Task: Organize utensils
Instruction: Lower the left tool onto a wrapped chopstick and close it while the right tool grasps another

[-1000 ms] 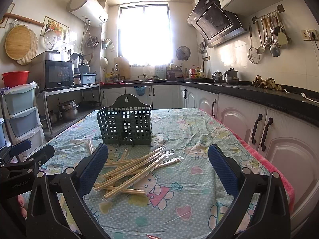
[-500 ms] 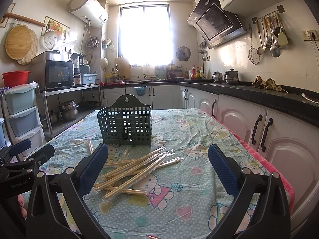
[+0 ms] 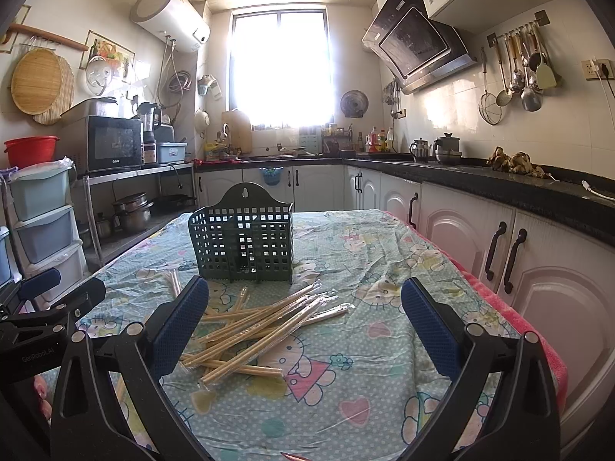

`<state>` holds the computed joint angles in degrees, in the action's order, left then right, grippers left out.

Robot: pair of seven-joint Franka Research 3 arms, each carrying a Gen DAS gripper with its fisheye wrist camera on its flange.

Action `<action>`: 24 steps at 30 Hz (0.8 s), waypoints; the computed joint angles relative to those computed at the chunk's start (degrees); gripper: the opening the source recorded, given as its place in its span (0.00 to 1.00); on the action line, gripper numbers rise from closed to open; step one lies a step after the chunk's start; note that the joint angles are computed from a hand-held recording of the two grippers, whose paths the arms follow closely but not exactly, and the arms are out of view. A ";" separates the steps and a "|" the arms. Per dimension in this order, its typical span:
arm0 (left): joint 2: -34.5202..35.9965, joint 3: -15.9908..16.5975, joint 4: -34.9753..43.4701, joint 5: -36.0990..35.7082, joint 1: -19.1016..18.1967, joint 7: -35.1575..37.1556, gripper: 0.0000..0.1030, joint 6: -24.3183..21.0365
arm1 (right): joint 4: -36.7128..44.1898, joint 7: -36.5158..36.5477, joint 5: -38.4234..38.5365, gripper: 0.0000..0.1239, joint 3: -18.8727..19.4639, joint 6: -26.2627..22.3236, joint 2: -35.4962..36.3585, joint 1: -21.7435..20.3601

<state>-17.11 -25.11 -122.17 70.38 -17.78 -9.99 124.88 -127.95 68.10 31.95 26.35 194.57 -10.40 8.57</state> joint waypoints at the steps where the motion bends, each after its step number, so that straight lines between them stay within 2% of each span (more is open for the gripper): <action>1: -0.09 0.05 -0.12 0.05 0.00 -0.07 0.91 0.09 | 0.24 0.12 -0.41 0.78 -0.92 -0.42 0.05 0.92; 2: -0.19 0.20 -0.16 -0.19 0.01 -0.09 0.91 0.24 | 0.39 0.65 -1.58 0.78 -2.86 -0.92 0.22 2.73; 4: -0.51 0.57 -0.39 -0.85 0.16 -0.10 0.91 0.65 | 1.17 0.86 -2.61 0.78 -1.67 -2.52 0.40 1.23; 5: -0.81 0.82 -0.66 -1.26 0.27 -0.13 0.91 0.97 | 1.65 1.22 -3.76 0.78 -2.51 -3.36 0.66 1.92; 7: -1.28 1.05 -1.11 -2.00 0.65 -0.16 0.91 1.10 | 2.76 1.06 -5.77 0.78 -6.68 -5.42 1.49 6.11; 10: -2.26 1.53 -1.72 -3.92 1.37 0.11 0.91 0.58 | 5.61 1.98 -10.10 0.78 -6.71 -10.06 3.25 5.68; 13: -3.25 1.77 -2.50 -5.19 2.21 0.11 0.91 0.27 | 8.05 0.15 -11.22 0.78 -10.03 -12.12 5.01 9.61; 15: -4.28 2.31 -3.20 -6.40 2.91 -0.01 0.91 0.62 | 11.39 -3.70 -8.65 0.78 -13.06 -15.60 6.67 13.23; 18: -5.62 2.90 -4.04 -8.56 4.06 0.26 0.91 0.48 | 15.88 -3.94 -9.02 0.78 -15.27 -19.87 9.13 15.42; 21: -6.59 3.59 -4.64 -10.76 5.07 1.45 0.91 0.75 | 21.52 -1.04 -12.02 0.78 -16.67 -24.67 12.59 16.36; 24: -6.71 4.55 -4.77 -12.96 5.92 2.99 0.91 2.91 | 25.57 2.40 -15.73 0.78 -17.67 -27.31 15.57 16.83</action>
<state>-23.82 -20.56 -126.93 57.42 -11.85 -7.00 127.78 -102.37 70.51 16.21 8.68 167.26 5.17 25.39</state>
